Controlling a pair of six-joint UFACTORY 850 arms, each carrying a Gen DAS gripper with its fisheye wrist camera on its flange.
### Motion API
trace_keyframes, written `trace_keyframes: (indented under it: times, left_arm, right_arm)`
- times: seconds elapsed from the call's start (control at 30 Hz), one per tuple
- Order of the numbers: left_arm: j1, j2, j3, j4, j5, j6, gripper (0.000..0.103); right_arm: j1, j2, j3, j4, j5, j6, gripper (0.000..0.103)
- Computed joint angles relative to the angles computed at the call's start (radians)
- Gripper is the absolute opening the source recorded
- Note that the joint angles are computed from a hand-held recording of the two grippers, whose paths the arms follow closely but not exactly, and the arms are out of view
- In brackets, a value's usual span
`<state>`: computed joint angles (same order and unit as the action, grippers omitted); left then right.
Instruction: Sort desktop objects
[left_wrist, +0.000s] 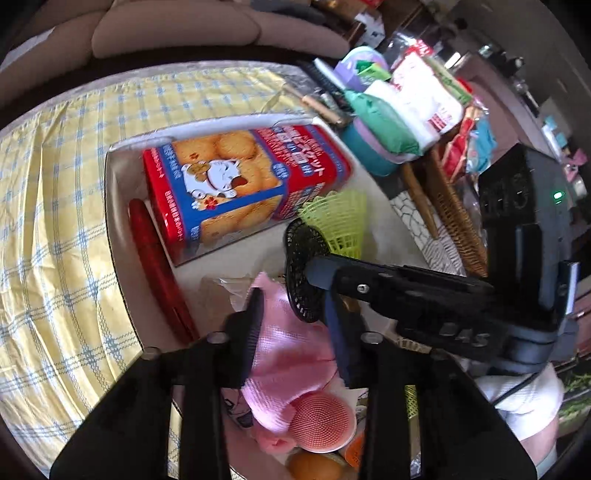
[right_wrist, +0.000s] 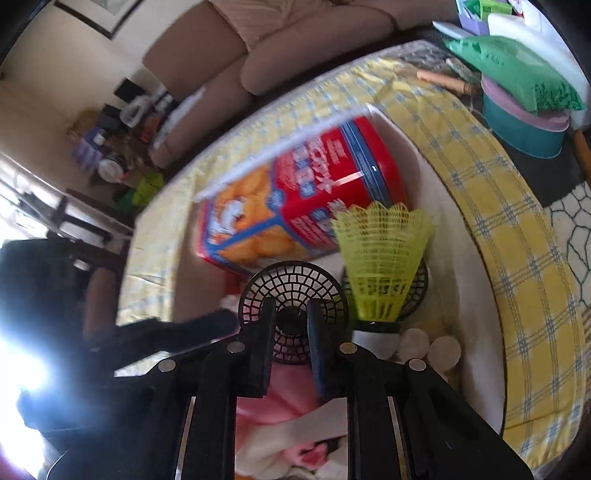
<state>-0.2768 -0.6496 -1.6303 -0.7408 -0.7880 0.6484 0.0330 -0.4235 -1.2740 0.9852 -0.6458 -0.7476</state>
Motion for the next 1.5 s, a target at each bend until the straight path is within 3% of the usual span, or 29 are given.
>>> trace_keyframes:
  times: [0.1,0.2,0.37,0.4,0.5,0.57,0.7,0.77,0.83,0.97,1.1,1.17,1.2,1.33,1.5]
  left_arm:
    - [-0.004,0.021,0.015,0.028,0.022,-0.001,0.033]
    - [-0.003,0.053,0.04,0.047,0.038,0.013,0.048]
    - [0.004,0.076,0.066,0.05,0.044,0.012,0.049]
    - [0.008,0.083,0.073,0.047,0.04,0.016,0.049]
    - [0.014,0.104,0.097,0.029,0.038,0.041,0.054]
    - [0.018,0.125,0.117,0.022,0.047,0.048,0.065]
    - [0.023,0.173,0.164,0.019,0.059,0.055,0.072]
    - [0.028,0.207,0.198,0.014,0.066,0.072,0.094]
    - [0.038,0.257,0.252,-0.006,0.082,0.105,0.103]
    - [0.057,0.37,0.372,0.002,0.136,0.134,0.103]
    - [0.091,0.496,0.508,-0.013,0.191,0.198,0.103]
    - [0.107,0.571,0.584,0.015,0.243,0.197,0.103]
    - [0.108,0.6,0.612,0.049,0.275,0.174,0.103]
    - [0.129,0.728,0.725,0.146,0.377,0.093,0.103]
    - [0.199,0.823,0.803,0.119,0.349,0.122,0.103]
  right_arm:
    - [0.016,-0.013,-0.009,-0.08,0.03,0.056,0.016]
    - [0.023,-0.011,-0.009,-0.113,0.044,0.089,0.016]
    - [0.041,-0.006,-0.021,-0.209,0.051,0.166,0.017]
    - [0.039,0.0,-0.017,-0.201,0.047,0.168,0.021]
    - [0.033,0.028,0.0,-0.15,0.056,0.144,0.05]
    - [0.032,0.056,0.015,-0.154,0.074,0.143,0.05]
    - [0.018,0.112,0.052,-0.103,0.074,0.116,0.051]
    - [0.011,0.149,0.083,-0.068,0.054,0.091,0.052]
    - [0.014,0.194,0.12,-0.056,0.044,0.073,0.06]
    - [0.032,0.285,0.205,-0.018,0.024,0.029,0.08]
    - [0.057,0.402,0.327,0.012,0.022,-0.047,0.084]
    - [0.078,0.467,0.389,0.033,0.034,-0.082,0.092]
    - [0.093,0.491,0.41,0.021,0.053,-0.077,0.101]
    - [0.195,0.599,0.496,-0.102,0.193,0.007,0.103]
    - [0.299,0.669,0.546,-0.3,0.29,0.225,0.103]
